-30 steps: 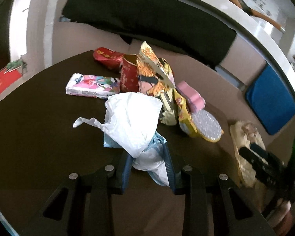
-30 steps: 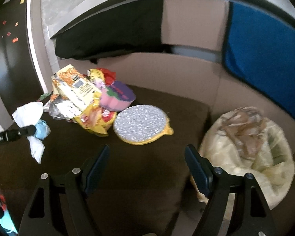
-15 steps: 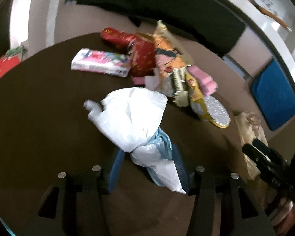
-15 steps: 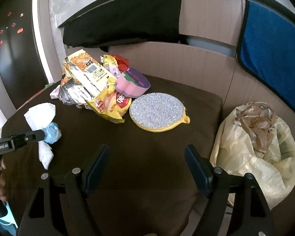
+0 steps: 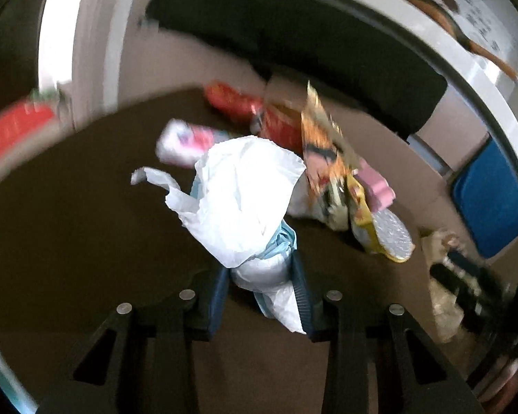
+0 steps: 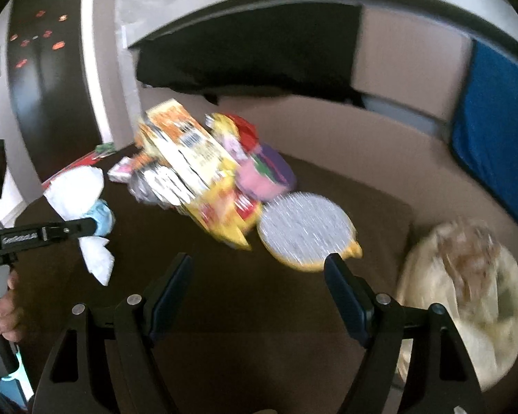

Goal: Collect trash
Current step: 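Grasp the purple sponge with the right gripper while the left gripper holds the white bag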

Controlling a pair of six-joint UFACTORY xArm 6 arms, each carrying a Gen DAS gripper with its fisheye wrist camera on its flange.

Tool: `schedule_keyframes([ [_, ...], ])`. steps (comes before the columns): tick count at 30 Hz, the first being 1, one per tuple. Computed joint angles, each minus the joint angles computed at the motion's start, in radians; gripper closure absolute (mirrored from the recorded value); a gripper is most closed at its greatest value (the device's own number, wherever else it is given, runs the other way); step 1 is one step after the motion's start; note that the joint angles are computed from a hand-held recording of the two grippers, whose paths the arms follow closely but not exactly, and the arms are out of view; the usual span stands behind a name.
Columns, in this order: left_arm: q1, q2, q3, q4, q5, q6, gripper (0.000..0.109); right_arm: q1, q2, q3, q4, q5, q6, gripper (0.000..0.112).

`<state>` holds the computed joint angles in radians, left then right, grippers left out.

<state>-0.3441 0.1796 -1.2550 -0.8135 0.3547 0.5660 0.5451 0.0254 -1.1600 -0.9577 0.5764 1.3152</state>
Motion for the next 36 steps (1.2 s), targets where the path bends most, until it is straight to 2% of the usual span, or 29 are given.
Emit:
schedule_keyframes([
  [2,0.009,-0.027,0.023,0.004,-0.025,0.044,0.072,-0.012,0.032,-0.044,0.005,-0.024,-0.039,0.037],
  [7,0.033,-0.052,0.036,-0.036,-0.017,0.106,0.072,-0.068,0.128,-0.177,-0.005,-0.052,-0.049,0.038],
  [9,0.034,-0.046,0.029,-0.061,-0.012,0.127,0.072,-0.111,0.182,-0.238,0.072,-0.084,-0.081,0.038],
  [14,0.051,-0.031,0.011,-0.1,0.062,0.152,0.072,-0.218,0.333,-0.356,0.424,-0.189,-0.244,0.038],
  [17,0.044,-0.021,0.005,-0.093,0.042,0.17,0.072,-0.242,0.399,-0.404,0.546,-0.19,-0.292,0.037],
  [20,0.027,-0.014,0.003,-0.083,0.007,0.173,0.072,-0.25,0.438,-0.416,0.713,-0.237,-0.4,0.037],
  [22,0.023,0.0,-0.011,-0.08,0.014,0.164,0.072,-0.243,0.453,-0.415,0.776,-0.253,-0.453,0.037],
  [24,0.021,0.011,-0.021,-0.073,0.022,0.15,0.072,-0.232,0.471,-0.437,0.816,-0.226,-0.511,0.043],
  [26,0.018,0.016,-0.023,-0.064,0.025,0.141,0.072,-0.224,0.462,-0.428,0.754,-0.217,-0.492,0.045],
  [30,0.006,0.023,-0.029,-0.039,0.023,0.12,0.072,-0.211,0.377,-0.357,0.446,-0.204,-0.282,0.047],
  [33,-0.006,0.026,-0.038,-0.037,0.019,0.113,0.072,-0.202,0.3,-0.29,0.335,-0.211,-0.215,0.047],
  [36,-0.028,0.02,-0.046,-0.026,0.002,0.104,0.072,-0.181,0.215,-0.232,0.259,-0.173,-0.177,0.047],
])
